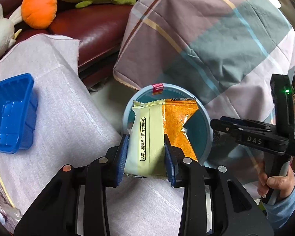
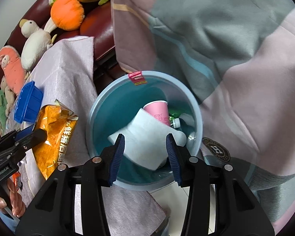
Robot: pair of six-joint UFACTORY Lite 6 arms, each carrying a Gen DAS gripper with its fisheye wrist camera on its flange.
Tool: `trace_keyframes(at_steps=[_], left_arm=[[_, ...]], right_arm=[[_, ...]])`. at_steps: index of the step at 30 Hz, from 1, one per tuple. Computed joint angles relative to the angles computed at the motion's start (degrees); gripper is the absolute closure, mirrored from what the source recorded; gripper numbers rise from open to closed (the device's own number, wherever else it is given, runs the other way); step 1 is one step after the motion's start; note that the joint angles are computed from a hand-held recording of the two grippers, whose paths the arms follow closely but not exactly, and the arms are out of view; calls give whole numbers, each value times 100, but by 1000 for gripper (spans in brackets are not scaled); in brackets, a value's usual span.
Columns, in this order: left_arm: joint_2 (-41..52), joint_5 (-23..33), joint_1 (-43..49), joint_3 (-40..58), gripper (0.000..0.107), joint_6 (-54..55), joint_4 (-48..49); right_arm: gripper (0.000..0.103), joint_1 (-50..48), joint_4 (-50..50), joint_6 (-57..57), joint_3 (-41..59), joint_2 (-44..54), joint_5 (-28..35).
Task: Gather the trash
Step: 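Carry tissue and snack wrapper over the teal bin and open both grippers, then move both tools back over the table toward the orange packet and plastic bag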
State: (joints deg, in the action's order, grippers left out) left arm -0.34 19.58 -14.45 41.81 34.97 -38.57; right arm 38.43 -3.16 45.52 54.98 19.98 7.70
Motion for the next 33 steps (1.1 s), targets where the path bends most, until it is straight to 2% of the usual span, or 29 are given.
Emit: trace_keyframes(at_steps=[2, 7, 8, 11, 13, 15, 16, 20, 33], left_arm=[[104, -69, -96, 51, 72, -2, -30], [422, -250, -332, 175, 71, 46, -149], [464, -296, -375, 181, 70, 35, -142], [613, -525, -602, 223, 52, -309, 121], [676, -629, -683, 242, 34, -457, 228], [755, -691, -749, 280, 20, -772, 520], [725, -737, -761, 238, 17, -936, 675], [593, -673, -666, 123, 14, -757, 523], [-443, -305, -90, -605, 13, -145, 92]], right_arm=[[47, 11, -815, 820, -120, -181, 52], [33, -12, -1662, 1681, -224, -477, 221], [32, -11, -1864, 1881, -241, -531, 265], [32, -55, -1823, 1855, -264, -602, 284], [32, -50, -1867, 1914, -266, -623, 312], [32, -35, -1900, 1965, -255, -629, 337], [32, -26, -1913, 1999, -246, -634, 358], [27, 6, -1920, 2078, -249, -664, 413], [24, 454, -1845, 2197, 217, -587, 965]])
